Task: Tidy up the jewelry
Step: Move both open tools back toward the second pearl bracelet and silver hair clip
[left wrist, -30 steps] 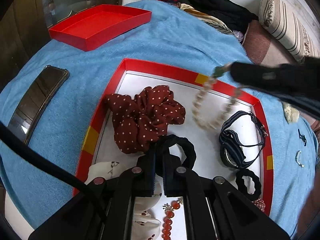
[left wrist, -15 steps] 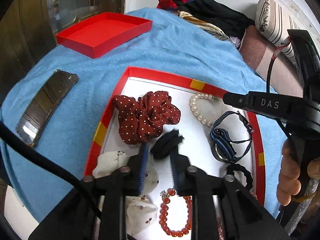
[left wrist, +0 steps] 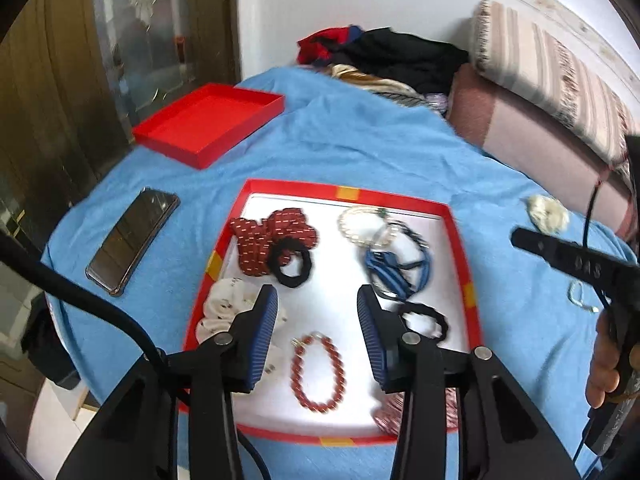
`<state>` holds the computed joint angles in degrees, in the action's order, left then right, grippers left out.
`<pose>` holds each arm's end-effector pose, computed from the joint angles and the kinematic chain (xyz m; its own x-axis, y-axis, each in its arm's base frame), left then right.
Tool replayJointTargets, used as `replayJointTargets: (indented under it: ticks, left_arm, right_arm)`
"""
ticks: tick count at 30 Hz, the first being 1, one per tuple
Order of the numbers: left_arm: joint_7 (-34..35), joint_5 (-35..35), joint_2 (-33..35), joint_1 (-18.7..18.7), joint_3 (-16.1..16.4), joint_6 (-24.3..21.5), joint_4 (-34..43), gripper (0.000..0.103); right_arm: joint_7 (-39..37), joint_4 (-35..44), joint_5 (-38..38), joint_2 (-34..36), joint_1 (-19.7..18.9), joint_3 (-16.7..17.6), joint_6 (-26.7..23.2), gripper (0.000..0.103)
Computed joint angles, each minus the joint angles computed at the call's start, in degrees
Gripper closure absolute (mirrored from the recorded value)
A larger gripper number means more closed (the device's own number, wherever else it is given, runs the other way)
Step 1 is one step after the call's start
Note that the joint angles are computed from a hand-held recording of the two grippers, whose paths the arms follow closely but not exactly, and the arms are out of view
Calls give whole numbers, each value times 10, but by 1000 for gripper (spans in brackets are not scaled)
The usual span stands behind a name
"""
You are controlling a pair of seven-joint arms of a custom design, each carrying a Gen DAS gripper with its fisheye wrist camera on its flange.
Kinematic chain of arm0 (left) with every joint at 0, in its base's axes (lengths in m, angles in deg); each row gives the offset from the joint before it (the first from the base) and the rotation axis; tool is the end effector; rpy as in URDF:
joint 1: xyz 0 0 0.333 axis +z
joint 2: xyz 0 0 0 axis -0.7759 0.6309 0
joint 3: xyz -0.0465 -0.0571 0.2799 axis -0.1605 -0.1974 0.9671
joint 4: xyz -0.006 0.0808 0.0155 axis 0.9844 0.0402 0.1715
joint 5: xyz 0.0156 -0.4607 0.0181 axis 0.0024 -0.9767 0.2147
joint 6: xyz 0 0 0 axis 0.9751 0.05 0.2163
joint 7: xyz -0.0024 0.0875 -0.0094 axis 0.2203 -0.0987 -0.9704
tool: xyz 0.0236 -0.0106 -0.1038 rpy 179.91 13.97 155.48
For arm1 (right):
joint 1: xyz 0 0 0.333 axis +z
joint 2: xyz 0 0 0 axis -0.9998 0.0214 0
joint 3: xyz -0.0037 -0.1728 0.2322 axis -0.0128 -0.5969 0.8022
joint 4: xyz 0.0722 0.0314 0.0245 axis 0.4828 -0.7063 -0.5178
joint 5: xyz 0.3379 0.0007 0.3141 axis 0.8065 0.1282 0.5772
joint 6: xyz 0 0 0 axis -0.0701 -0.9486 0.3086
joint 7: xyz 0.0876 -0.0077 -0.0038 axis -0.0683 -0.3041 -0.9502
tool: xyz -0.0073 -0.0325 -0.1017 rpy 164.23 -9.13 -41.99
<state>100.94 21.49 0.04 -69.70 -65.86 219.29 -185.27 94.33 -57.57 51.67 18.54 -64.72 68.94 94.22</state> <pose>0.4395 -0.4122 0.5460 -0.0774 -0.9965 0.0303 -0.7702 0.0404 -0.6365 0.4848 0.3214 0.5420 0.0169 -0.9706 -0.2403 -0.8141 0.1261 -0.5669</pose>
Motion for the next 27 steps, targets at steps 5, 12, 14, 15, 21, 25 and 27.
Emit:
replayJointTargets:
  ticks: [5, 12, 14, 15, 21, 25, 27]
  left_arm:
    - [3, 24, 11, -17, -21, -14, 25, 63]
    - [14, 54, 74, -59, -31, -38, 91, 62]
    - [18, 62, 98, -75, -28, -47, 114, 62]
    - [20, 67, 112, -83, -27, -53, 128, 62]
    - [35, 89, 179, -136, -6, -82, 195, 58]
    - [48, 87, 223, -167, 11, -95, 236, 58]
    - [56, 81, 243, -180, 18, -99, 253, 58]
  right_arm:
    - [41, -134, -13, -141, -16, 0, -24, 69]
    - [71, -276, -8, -316, -28, -17, -74, 69]
    - [76, -308, -8, -360, -36, -23, -91, 69]
    - [80, -320, -7, -378, -38, -24, -98, 69]
    - [80, -379, -8, -459, -61, -40, -125, 69]
    - [78, -413, -12, -508, -81, -46, -138, 69]
    - [77, -426, -13, -525, -92, -52, -143, 69]
